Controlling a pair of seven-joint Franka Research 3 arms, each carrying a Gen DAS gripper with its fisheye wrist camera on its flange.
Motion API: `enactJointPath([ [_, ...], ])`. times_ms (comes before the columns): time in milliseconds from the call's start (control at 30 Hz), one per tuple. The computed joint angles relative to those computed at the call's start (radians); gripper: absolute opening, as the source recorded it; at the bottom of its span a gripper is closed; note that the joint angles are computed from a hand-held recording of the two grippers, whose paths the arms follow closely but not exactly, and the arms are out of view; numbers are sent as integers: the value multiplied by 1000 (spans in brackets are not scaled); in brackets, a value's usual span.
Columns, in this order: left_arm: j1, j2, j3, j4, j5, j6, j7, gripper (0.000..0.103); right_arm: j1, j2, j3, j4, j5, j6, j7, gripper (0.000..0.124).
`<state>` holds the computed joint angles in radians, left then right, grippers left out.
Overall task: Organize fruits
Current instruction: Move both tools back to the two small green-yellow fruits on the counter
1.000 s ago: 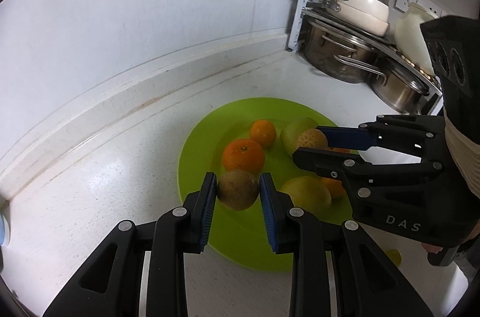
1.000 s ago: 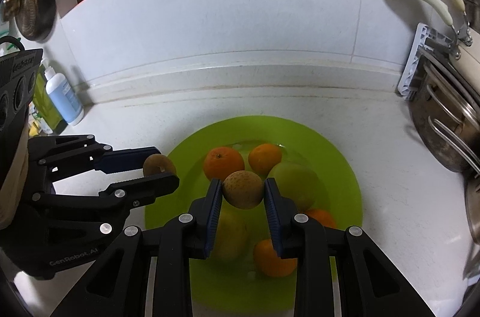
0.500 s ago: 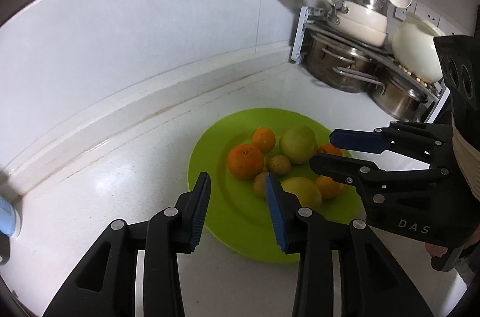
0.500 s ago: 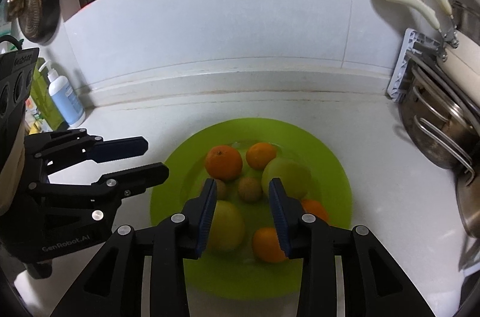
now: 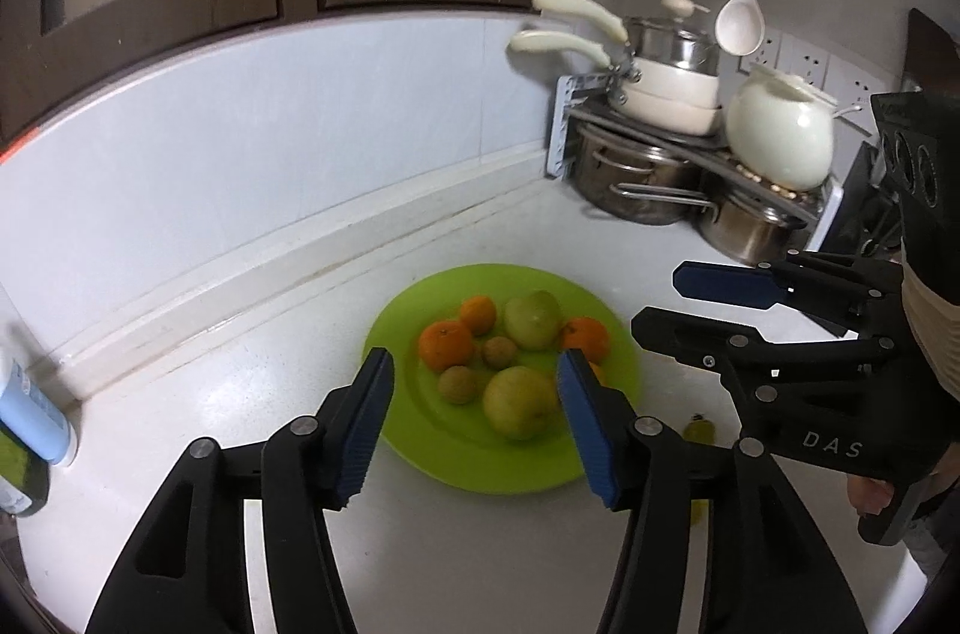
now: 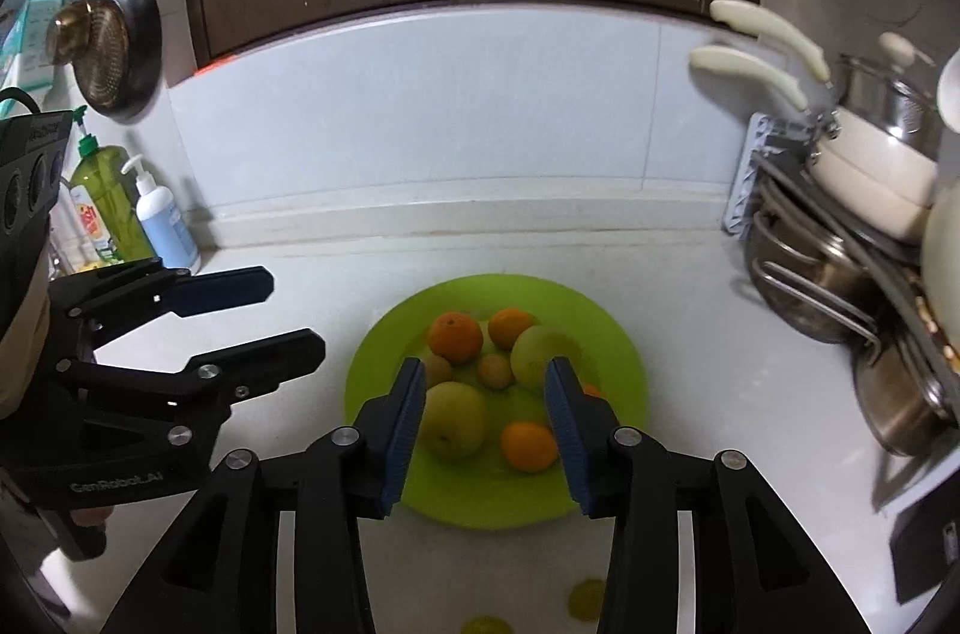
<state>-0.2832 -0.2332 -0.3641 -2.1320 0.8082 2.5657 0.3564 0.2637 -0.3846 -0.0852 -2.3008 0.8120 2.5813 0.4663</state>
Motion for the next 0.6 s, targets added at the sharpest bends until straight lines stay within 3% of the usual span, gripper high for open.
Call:
enactJointPath([
  [133, -11, -11, -21, 6, 15, -28, -20, 61, -6, -48, -12, -34, 2, 10, -14, 52],
  [600, -108, 87, -68, 93, 113, -121, -111, 66, -64, -122, -90, -94, -34, -56, -99, 52],
])
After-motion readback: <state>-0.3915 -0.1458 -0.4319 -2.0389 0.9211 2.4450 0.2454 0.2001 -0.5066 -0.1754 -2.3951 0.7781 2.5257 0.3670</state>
